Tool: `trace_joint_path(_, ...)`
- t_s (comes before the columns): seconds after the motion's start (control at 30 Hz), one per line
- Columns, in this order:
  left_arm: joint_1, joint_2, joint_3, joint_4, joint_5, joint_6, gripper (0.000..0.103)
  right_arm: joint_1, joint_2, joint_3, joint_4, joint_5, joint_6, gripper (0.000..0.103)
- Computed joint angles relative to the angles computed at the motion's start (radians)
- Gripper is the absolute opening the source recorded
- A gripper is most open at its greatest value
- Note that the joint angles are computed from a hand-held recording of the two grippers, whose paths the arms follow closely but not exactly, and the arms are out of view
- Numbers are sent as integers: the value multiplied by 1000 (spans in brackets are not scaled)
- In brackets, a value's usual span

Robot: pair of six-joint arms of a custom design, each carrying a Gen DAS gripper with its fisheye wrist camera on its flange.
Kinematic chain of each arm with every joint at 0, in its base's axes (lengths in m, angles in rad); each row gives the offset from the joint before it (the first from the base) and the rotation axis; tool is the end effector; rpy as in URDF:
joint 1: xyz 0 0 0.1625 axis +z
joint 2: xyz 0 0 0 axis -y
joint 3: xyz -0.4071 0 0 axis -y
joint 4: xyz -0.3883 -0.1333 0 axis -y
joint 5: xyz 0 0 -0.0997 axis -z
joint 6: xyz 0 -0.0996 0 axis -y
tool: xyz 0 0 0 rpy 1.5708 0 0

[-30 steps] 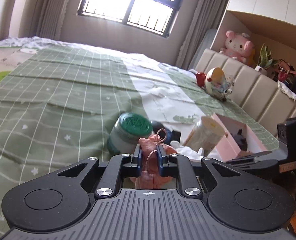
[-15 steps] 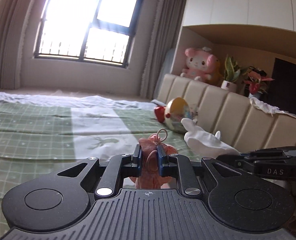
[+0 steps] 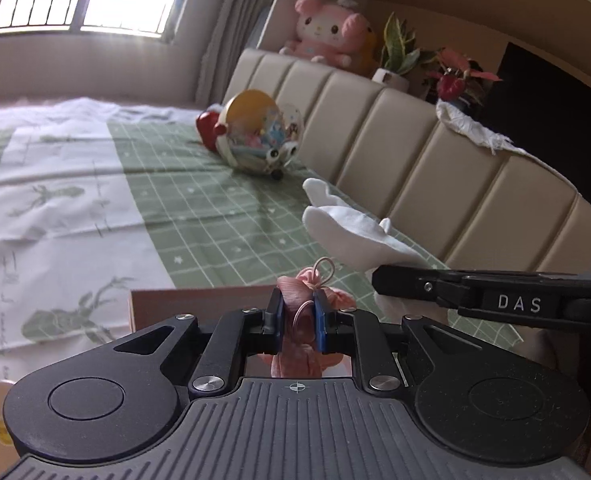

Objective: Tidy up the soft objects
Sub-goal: 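Carry the pink cloth and white glove into the pink box and open both grippers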

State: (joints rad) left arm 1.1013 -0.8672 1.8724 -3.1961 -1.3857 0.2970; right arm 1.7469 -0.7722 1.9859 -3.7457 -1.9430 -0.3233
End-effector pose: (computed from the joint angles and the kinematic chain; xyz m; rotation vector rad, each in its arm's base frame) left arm -0.1405 -0.6122 0.1234 0.9932 2.6915 -0.9383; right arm 0.1938 -0.5348 0.1114 0.3708 -2.4233 1.2348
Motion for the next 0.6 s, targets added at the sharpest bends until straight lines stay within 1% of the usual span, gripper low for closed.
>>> trace_joint_path(0.07, 14, 36, -26, 5, 16, -19, 18, -16, 27, -18, 29, -16, 14, 8)
trace_joint_path(0.2, 48, 87, -93, 75, 11, -45, 18, -44, 64, -45, 81, -32, 38, 8)
trace_joint_path(0.27, 56, 109, -121, 91, 23, -71, 18, -56, 78, -54, 109, -41, 61, 8)
trace_joint_path(0.37, 59, 133, -139, 44, 49, -110, 21, -68, 97, -63, 149, -65, 88, 8)
trace_joint_path(0.4, 60, 136, -141, 35, 56, -109, 21, -69, 103, -64, 160, -76, 87, 11)
trace_joint_path(0.43, 53, 136, -143, 42, 82, -103, 21, -70, 107, -61, 164, -80, 81, 13)
trace_joint_path(0.47, 47, 136, -146, 57, 108, -96, 21, -71, 110, -54, 161, -74, 65, 15)
trace_joint_path(0.5, 37, 131, -146, 86, 140, -93, 21, -70, 113, -46, 149, -68, 48, 27)
trace_joint_path(0.53, 32, 127, -146, 113, 161, -94, 21, -65, 119, -35, 114, -74, 31, 34)
trace_joint_path(0.57, 27, 123, -143, 130, 175, -92, 22, -58, 129, -25, 65, -83, 16, 48)
trace_joint_path(0.6, 21, 120, -134, 122, 192, -77, 22, -53, 139, -13, 7, -85, -2, 56)
